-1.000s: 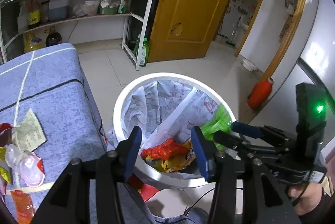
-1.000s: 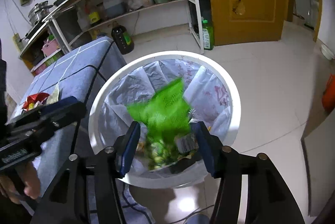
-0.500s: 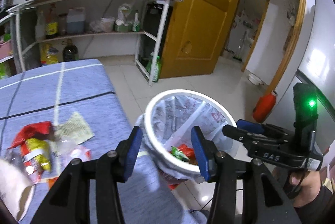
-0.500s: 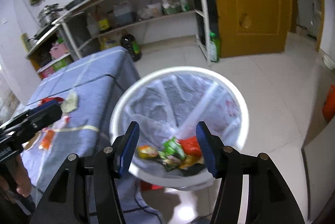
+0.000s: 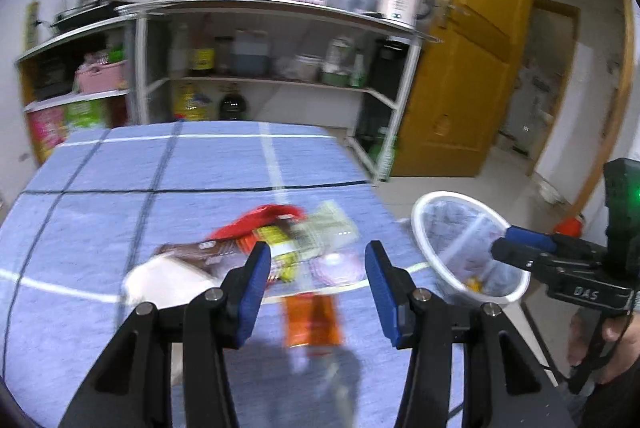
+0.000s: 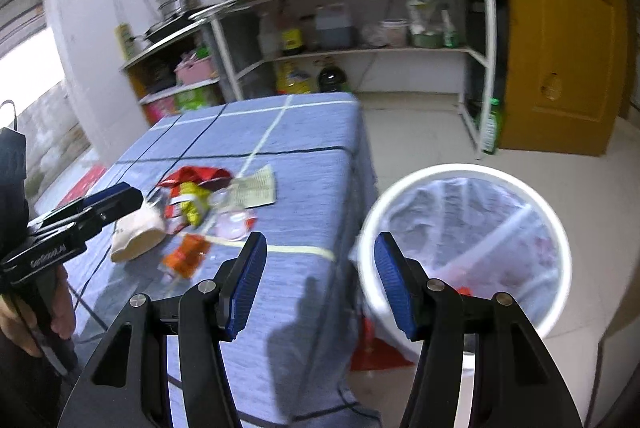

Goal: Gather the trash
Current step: 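Grasp the white paper bag with the left tool while the right tool grasps a clear plastic cup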

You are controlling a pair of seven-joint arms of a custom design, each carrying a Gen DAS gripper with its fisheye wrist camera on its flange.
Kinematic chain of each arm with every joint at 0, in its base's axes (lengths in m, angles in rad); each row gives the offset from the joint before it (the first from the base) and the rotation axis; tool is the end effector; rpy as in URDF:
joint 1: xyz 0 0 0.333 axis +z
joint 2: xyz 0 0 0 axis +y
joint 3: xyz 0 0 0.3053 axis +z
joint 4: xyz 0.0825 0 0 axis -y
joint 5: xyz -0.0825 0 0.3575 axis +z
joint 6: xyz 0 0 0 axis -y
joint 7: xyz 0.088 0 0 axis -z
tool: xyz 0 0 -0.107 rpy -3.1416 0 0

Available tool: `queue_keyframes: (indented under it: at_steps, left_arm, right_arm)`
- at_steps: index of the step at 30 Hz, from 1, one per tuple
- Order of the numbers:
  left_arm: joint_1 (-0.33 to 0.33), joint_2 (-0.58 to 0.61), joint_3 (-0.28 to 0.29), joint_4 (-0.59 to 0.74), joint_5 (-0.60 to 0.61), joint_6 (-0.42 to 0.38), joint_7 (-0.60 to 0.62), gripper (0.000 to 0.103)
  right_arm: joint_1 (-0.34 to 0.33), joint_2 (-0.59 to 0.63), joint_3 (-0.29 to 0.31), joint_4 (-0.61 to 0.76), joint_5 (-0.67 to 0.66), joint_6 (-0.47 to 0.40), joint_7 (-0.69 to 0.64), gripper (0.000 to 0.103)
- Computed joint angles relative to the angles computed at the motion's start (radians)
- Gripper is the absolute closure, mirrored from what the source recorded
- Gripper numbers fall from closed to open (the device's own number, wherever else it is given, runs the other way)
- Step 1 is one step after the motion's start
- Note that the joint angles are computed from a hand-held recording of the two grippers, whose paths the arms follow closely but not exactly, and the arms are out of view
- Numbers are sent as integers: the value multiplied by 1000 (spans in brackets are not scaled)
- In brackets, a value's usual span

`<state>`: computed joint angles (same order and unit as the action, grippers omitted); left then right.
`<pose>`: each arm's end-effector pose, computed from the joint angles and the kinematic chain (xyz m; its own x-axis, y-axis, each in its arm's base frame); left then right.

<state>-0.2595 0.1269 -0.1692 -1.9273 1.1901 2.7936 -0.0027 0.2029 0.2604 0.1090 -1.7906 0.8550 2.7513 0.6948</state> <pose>0.5284 -0.2842 0.4888 0.0635 -0.9830 0.1724 -0.5524 -0.1784 -0.8142 0.6233 0.1620 0.4773 0.5285 -0.8304 -0.1764 -0.6199 -0.2356 -0.7484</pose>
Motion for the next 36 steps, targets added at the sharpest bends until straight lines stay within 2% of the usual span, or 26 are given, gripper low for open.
queue_keyframes:
  at_steps: [4,10,15,24,28,30,31,32,35,36]
  left_arm:
    - [26,-62,14,-85,35,-27,-90,47]
    - [77,-97,9,-164,23,-30,-154,44]
    - [101,-96,4,-198,-46,-27,-141,44]
    - [122,-54,14,-208,-189,71,-70,44]
    - [116,-48,16,-205,-224,70,-38,45]
    - [114,-46,18,-203,-232,71,-31,46]
    - [114,-45,19,-201,-234,74,-28,52]
    - [115,-41,19,-198,-248,78,-11,56]
    - [114,-43,25,-202,-240,95,-19,62]
    - [114,-43,27,-202,-233,102,-25,63]
  right_arm:
    - [24,32,12,39,-33,-22,-1,46]
    - [56,103,16,127,-107,-64,33,46]
    - [75,163,15,203,-171,-109,86,46]
    - [119,276,-2,348,-298,-172,182,46]
    - [135,325,-13,416,-347,-200,237,46]
    - [142,344,-18,443,-369,-206,264,46]
    - [144,351,-19,454,-377,-207,274,46]
    - [147,358,-20,463,-386,-208,282,50]
    - [159,369,-31,477,-419,-206,309,72]
    - [158,368,-28,474,-423,-202,308,72]
